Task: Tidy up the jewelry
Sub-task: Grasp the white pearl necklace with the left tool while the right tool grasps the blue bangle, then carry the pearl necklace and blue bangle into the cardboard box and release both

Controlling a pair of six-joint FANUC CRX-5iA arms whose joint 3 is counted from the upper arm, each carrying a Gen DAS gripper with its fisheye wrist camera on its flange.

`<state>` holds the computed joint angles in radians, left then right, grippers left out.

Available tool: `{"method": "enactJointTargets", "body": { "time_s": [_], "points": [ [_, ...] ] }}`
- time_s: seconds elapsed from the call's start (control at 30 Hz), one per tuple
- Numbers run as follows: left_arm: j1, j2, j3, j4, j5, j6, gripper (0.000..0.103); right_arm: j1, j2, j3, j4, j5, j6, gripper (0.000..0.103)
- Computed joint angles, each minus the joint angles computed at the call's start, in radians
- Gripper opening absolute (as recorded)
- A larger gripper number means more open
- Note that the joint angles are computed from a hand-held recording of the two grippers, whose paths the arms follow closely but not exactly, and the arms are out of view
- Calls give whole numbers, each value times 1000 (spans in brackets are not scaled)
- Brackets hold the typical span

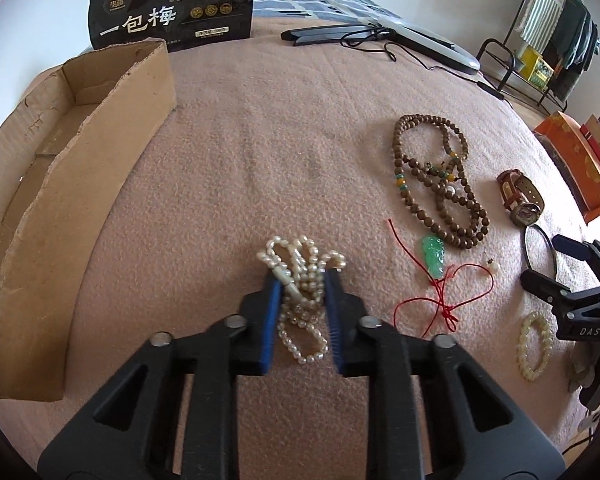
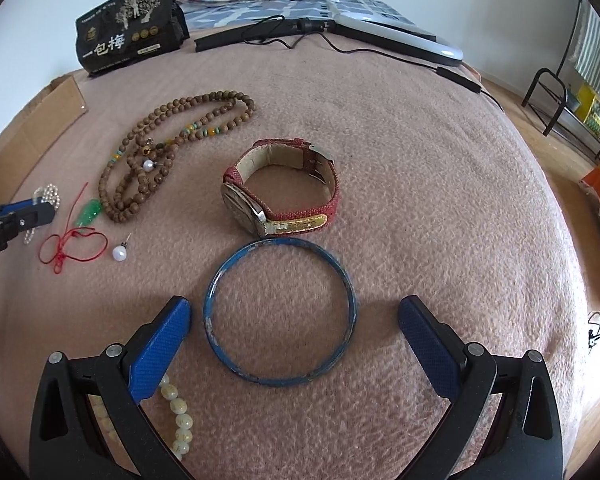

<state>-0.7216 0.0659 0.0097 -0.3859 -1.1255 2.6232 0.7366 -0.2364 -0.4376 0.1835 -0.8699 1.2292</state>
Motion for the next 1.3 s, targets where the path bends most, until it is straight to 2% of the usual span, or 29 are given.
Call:
{"method": "enactJointTargets", "body": {
  "time_s": [0.07, 0.1, 0.2, 0.23, 0.37, 0.7, 1.0, 1.3],
  "points": [
    [-3, 0, 0, -1, 2, -3, 12, -3, -1, 2, -7, 0, 7, 98],
    [-4, 0, 1, -1, 2, -5, 7, -5, -4, 1, -11, 2, 12, 95],
    [-4, -2, 0, 2, 6, -5, 6, -12, -11, 5, -21, 1, 24, 80],
    [-7, -1, 2, -1, 4, -4, 6, -18, -11, 13, -32, -5, 34, 72],
    [-18, 0, 12, -14, -10, 3, 5, -42, -3, 44, -82, -28, 74, 71],
    [-57, -38, 21, -53, -16, 40, 5, -31, -64, 29, -80, -33, 38, 71],
    [-108, -101, 34, -120, -61, 96, 5, 9, -121, 48, -58, -39, 22, 71],
    [-156, -188, 34, -202, -143, 150, 5, 100, -132, 100, -35, -35, 19, 71]
  ]
}}
